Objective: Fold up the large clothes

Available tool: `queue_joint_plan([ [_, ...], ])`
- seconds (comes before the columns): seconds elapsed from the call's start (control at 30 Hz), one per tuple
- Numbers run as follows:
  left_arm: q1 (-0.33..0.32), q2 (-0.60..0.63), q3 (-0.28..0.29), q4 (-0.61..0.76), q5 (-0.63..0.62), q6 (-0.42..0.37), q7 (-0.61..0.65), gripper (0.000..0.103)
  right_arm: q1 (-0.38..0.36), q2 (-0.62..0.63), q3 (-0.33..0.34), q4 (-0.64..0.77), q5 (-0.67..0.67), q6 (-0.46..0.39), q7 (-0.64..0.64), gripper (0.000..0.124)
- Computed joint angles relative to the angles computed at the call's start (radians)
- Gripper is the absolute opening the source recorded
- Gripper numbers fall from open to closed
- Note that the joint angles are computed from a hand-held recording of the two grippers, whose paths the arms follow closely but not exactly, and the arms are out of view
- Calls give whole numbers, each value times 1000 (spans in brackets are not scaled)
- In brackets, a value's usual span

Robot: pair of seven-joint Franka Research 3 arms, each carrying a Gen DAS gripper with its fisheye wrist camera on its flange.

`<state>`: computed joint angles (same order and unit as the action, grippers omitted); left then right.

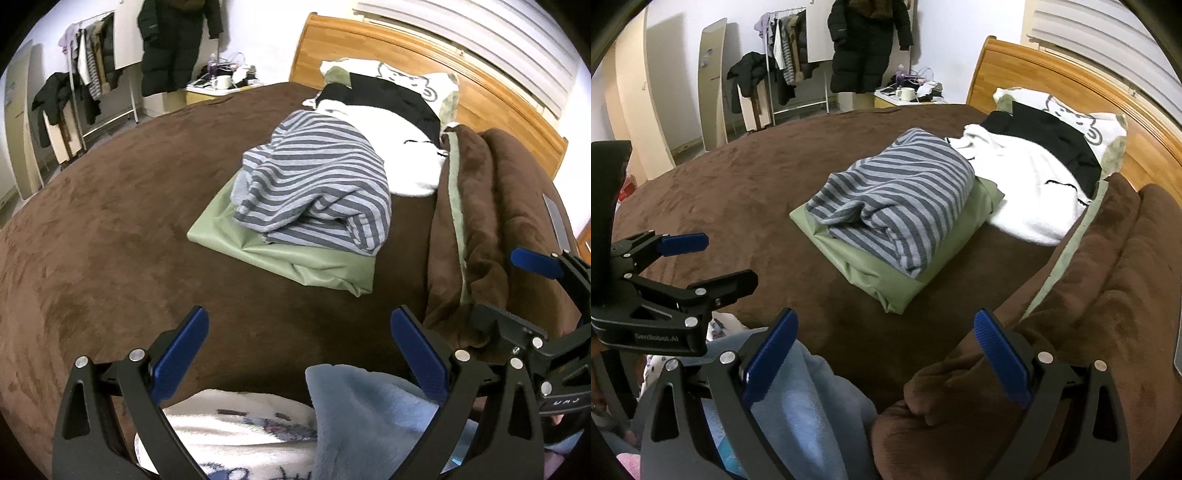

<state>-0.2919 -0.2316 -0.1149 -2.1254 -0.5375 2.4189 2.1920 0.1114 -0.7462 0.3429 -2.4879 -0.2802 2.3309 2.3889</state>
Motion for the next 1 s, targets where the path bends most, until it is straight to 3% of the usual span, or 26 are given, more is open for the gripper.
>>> queue_joint_plan([
  [0.6,-3,51,-32,66,9,-60,48,96,-8,-24,-11,-13,-5,-52,9,95],
  [1.0,1,54,-40,72,19,-44,30,96,-8,-21,-12,-12,-6,-50,7,95],
])
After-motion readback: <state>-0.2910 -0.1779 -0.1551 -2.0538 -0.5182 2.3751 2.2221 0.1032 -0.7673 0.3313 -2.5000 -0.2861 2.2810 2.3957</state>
